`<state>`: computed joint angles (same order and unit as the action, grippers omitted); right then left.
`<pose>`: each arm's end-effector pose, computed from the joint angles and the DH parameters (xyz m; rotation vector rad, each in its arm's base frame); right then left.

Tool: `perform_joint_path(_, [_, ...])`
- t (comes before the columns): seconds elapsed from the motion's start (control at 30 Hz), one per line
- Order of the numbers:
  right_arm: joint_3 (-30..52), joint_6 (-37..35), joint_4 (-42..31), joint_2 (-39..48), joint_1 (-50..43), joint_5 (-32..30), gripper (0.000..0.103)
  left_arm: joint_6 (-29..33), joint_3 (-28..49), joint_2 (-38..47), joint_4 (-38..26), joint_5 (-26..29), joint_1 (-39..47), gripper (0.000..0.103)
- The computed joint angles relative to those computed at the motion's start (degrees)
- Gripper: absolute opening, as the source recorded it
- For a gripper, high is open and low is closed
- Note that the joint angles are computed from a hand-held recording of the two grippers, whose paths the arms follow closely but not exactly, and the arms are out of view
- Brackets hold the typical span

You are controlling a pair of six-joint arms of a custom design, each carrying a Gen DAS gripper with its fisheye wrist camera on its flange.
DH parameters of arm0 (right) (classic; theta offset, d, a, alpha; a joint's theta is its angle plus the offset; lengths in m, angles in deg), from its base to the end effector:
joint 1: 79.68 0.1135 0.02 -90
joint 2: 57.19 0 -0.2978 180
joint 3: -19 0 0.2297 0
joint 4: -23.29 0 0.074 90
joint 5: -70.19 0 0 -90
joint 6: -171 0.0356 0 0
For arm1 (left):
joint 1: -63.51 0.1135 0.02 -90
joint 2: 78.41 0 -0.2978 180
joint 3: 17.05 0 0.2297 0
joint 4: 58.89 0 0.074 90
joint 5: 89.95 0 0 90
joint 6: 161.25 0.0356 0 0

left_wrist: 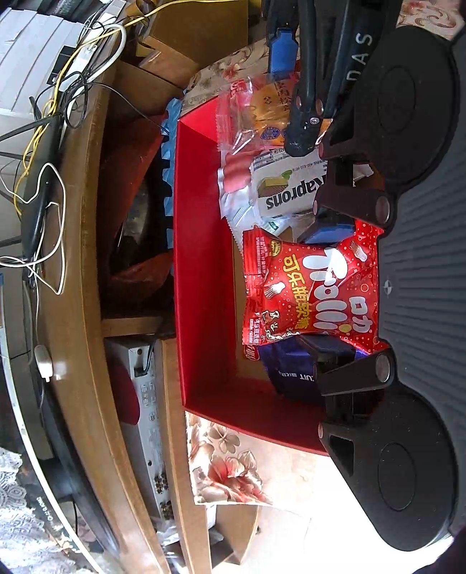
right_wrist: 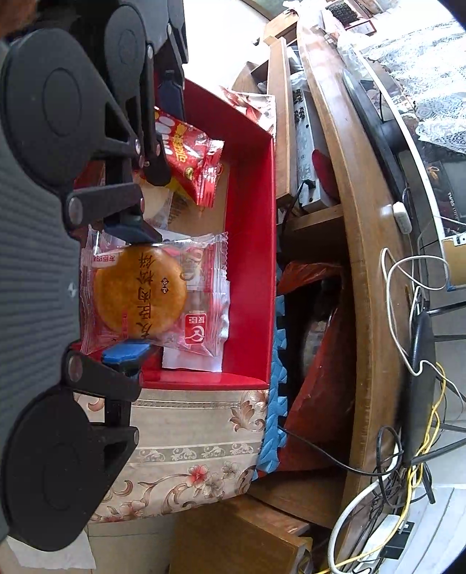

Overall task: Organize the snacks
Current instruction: 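Open both grippers to drop the Trolli bag and cake into the box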

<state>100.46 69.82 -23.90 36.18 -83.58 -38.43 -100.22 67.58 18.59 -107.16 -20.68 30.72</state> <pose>0.3176 -0.0103 0.2709 -0.2771 2.5365 0.3218 0.2870 -0.1699 0.2664 -0.0367 2.5244 0.0568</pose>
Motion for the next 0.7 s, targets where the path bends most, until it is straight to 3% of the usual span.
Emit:
perform_joint_path(0.4, [-0.07,-0.68,-0.63,-2.23,-1.6,-0.75,0.061,0.07,-0.55,-1.68,0.4,-0.17,0.18,0.075])
perform_joint_path(0.7, [-2.31,-4.22,-6.3,-9.5,-5.64,-3.19,0.066,-0.6,-1.22,-4.79,0.65,-0.77,-1.85,0.081])
